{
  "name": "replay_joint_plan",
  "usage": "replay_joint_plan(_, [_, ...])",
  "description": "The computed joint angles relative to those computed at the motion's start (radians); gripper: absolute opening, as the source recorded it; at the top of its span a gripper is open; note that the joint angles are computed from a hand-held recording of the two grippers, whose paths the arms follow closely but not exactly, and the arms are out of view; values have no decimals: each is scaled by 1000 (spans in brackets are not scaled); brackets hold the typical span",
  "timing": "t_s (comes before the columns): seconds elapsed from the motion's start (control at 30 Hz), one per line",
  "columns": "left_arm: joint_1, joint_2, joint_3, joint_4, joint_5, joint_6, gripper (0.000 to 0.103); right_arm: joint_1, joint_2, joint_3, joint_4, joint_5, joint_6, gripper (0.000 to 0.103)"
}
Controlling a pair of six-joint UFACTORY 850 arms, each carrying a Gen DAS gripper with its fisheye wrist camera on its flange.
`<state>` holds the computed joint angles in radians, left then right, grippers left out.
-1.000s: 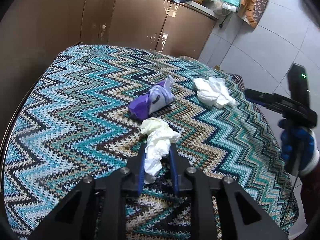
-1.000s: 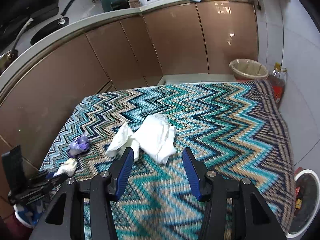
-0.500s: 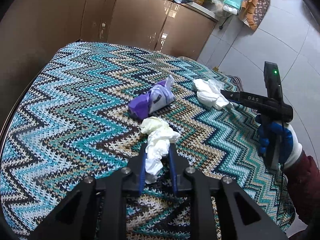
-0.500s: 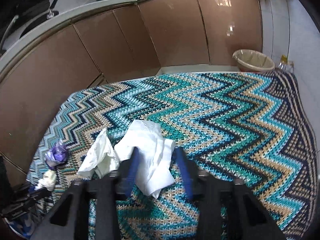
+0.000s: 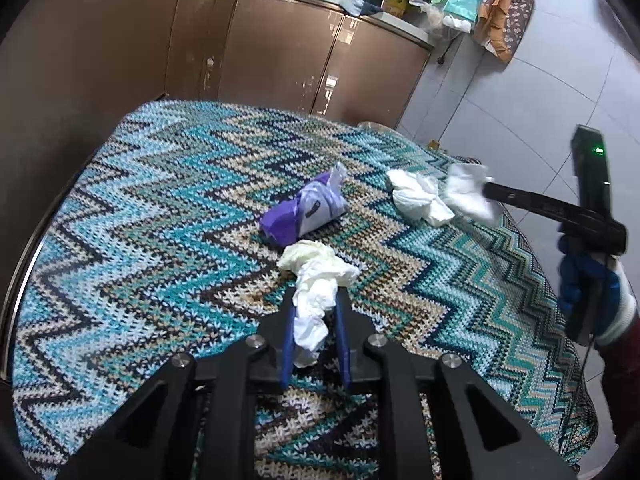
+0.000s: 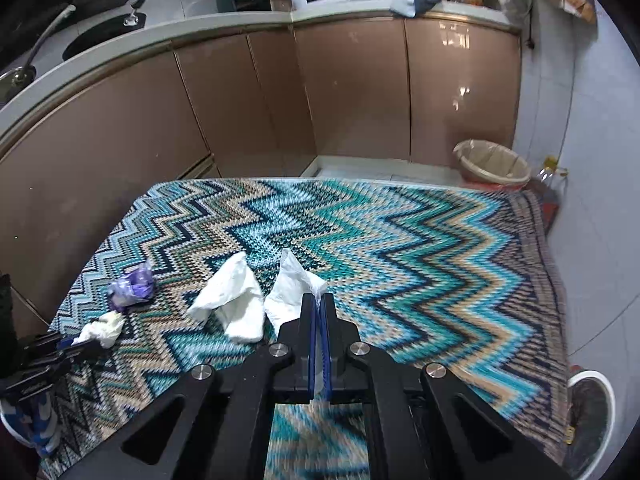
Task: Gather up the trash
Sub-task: 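Grasp a white tissue with the left tool while the right tool grasps another tissue, then carry both held tissues over the white bin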
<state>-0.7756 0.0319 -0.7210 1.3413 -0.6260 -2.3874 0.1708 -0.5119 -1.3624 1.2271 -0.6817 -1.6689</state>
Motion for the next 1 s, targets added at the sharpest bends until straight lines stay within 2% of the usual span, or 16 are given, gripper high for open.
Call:
replay_joint_plan(0.27, [-101, 31, -13, -21, -87, -21, 14, -70, 154, 147, 63, -50, -130, 3])
replay_joint_plan(0.43, [-161, 46, -46, -68, -154, 36, 14, -127, 234, 235, 94, -115, -189, 3])
replay_joint_plan(0.6, [-206, 13, -127, -115, -199, 128, 14, -207, 281, 287, 114, -193, -215, 3])
replay_joint_plan(0.8, [-214, -93, -290, -135, -178, 274, 14, -330, 284, 291, 130, -270, -226, 3])
replay_joint_plan(0.9, [-205, -170, -393, -148, -137, 361, 14, -410, 262, 268, 139, -296, -222, 3])
replay_joint_plan(1.0, [-183, -296, -559, -196, -69, 518, 14, -478, 227, 233, 143, -305, -212, 3])
